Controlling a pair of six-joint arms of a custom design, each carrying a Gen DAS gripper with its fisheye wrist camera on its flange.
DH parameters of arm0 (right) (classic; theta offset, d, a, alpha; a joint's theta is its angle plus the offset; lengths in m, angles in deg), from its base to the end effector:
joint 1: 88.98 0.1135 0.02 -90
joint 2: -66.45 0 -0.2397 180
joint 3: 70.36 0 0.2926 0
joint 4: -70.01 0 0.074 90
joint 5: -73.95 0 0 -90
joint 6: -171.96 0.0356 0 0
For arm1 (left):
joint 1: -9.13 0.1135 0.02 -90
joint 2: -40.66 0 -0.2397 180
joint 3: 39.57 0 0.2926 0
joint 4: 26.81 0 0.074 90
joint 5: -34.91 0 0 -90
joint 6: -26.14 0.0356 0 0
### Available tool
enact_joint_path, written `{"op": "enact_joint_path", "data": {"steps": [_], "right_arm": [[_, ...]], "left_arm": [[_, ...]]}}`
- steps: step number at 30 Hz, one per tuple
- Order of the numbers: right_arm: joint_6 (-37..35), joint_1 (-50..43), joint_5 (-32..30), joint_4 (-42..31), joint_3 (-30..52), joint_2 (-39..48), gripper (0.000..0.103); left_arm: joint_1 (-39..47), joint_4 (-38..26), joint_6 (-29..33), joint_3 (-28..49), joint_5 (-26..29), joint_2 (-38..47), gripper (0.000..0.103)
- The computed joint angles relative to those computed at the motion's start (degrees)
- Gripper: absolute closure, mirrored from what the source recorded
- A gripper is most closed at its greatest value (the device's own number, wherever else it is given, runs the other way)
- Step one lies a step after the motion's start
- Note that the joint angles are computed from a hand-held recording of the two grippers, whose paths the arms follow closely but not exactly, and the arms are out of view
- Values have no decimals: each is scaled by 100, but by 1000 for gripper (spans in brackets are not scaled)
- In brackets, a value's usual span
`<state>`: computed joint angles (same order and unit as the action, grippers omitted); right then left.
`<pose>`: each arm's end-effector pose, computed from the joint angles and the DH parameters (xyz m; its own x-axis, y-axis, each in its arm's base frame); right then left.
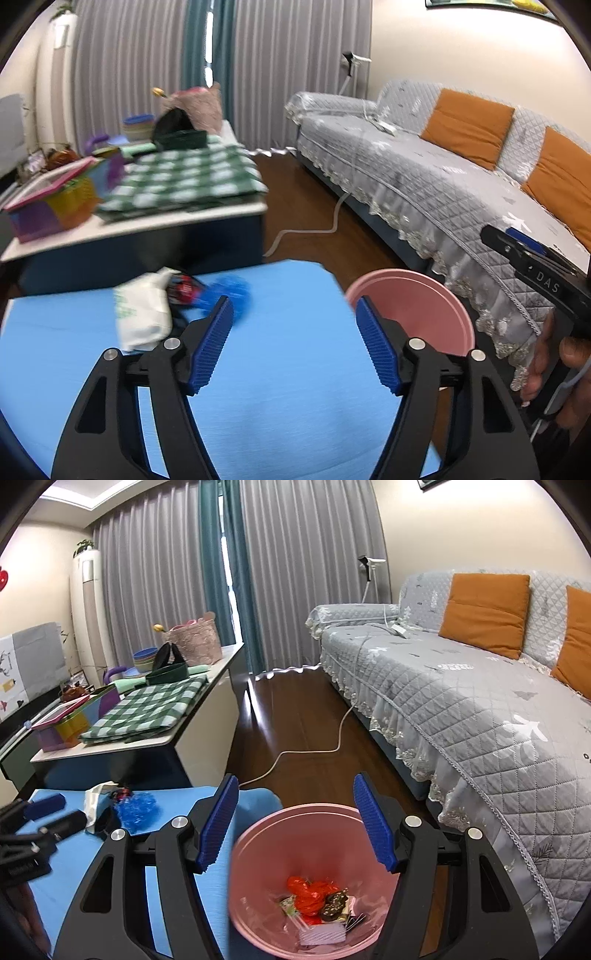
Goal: Collect trash
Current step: 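Move both open tools back toward the white paper bag and blue bag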
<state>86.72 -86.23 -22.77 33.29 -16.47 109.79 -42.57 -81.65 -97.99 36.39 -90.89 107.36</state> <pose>0.2310 0.0153 0.2834 -0.4517 0.0608 -0.8901 -0.1155 0.9853 0.1259 0.1936 -0.2115 0.3073 -0.5812 0.0017 -0.8138 0.0685 0.9966 -0.0469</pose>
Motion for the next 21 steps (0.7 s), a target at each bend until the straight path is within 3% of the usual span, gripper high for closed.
{"op": "enact_joint_path", "data": {"steps": [10, 16, 21], "right_arm": [[630, 1006, 652, -615, 436, -6, 38], [874, 1782, 1247, -695, 546, -15, 38], [871, 2199, 1501, -714, 509, -39, 38]], "left_arm": [[476, -363, 927, -384, 59, -1347, 36], [1180, -332, 1449, -643, 501, -1896, 36], [2045, -137, 1300, -1267, 1095, -2410, 36]]}}
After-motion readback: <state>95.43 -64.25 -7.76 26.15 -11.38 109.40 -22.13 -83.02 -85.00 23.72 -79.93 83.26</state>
